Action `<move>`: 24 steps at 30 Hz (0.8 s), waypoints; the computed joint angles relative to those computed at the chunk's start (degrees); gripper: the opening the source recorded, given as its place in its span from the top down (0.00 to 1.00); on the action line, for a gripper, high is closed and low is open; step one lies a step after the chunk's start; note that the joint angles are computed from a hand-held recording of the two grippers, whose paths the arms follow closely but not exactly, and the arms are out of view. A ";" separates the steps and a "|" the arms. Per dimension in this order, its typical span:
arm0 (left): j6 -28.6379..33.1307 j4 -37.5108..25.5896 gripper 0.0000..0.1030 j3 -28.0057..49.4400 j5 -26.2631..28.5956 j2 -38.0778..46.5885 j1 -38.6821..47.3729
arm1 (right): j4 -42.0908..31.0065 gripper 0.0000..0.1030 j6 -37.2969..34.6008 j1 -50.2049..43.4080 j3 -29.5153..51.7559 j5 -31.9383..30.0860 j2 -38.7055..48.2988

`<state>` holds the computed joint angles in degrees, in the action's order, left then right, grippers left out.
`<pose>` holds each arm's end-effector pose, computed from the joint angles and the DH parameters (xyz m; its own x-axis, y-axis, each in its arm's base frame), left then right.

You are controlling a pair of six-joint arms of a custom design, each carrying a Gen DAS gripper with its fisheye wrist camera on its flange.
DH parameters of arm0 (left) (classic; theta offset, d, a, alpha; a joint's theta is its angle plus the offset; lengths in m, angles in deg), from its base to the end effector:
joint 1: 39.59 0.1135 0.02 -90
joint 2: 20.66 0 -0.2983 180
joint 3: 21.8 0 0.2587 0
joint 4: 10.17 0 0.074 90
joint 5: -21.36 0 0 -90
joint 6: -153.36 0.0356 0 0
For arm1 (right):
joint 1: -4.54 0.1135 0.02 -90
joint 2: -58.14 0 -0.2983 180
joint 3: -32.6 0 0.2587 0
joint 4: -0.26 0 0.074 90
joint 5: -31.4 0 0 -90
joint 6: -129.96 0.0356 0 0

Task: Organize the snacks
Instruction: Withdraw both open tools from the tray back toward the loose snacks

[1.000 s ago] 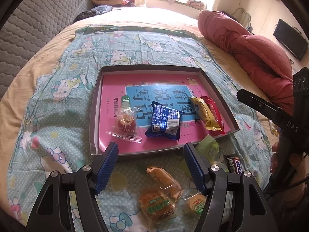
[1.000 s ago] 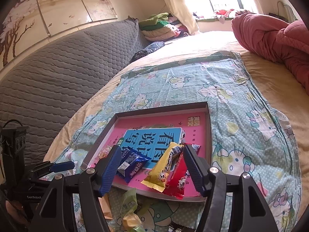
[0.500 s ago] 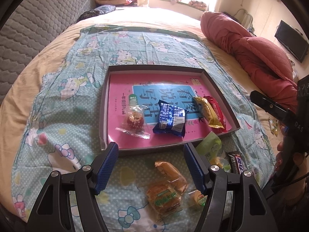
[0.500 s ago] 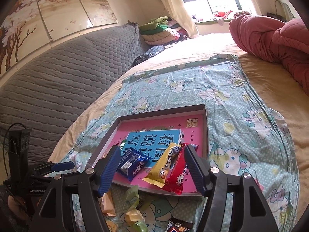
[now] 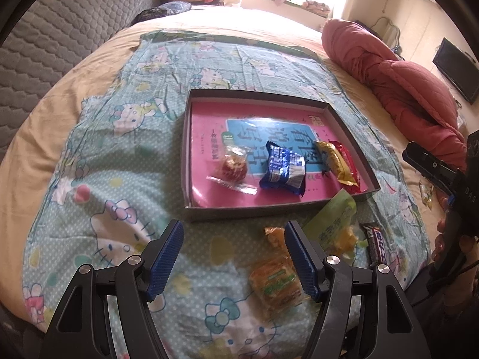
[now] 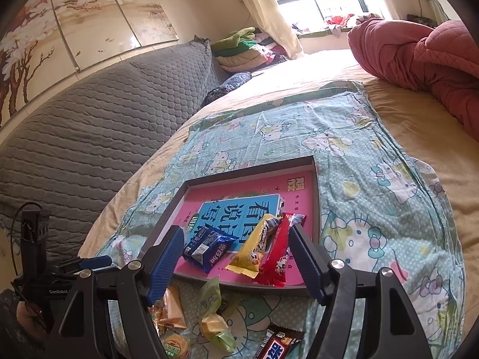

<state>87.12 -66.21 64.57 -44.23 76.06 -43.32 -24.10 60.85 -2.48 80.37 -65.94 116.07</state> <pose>0.3503 -0.0376 0.2658 -0.7464 0.4163 -0.5191 0.5738 0.7978 -0.1852 0.2053 -0.0207 0.2587 -0.5195 0.4203 -0.7440 0.2162 0.9070 0.3614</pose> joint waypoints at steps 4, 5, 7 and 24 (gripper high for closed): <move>0.93 -0.61 0.30 -0.54 0.04 -0.08 0.76 | -0.83 0.30 0.33 1.36 -0.34 1.19 -1.08; 1.19 -0.74 0.30 -0.78 0.13 -0.14 0.93 | -1.15 0.30 0.43 1.88 -0.37 1.77 -1.35; 1.70 -0.94 0.30 -1.26 0.23 -0.27 1.07 | -1.53 0.30 0.71 2.60 -0.56 2.51 -1.87; 3.78 -1.69 0.30 -4.73 1.67 -1.96 0.82 | -5.55 0.30 3.53 5.88 -2.18 5.47 -5.31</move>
<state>90.90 -67.90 59.84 -42.56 74.10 -42.50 -29.64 64.38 3.40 78.19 -60.47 110.75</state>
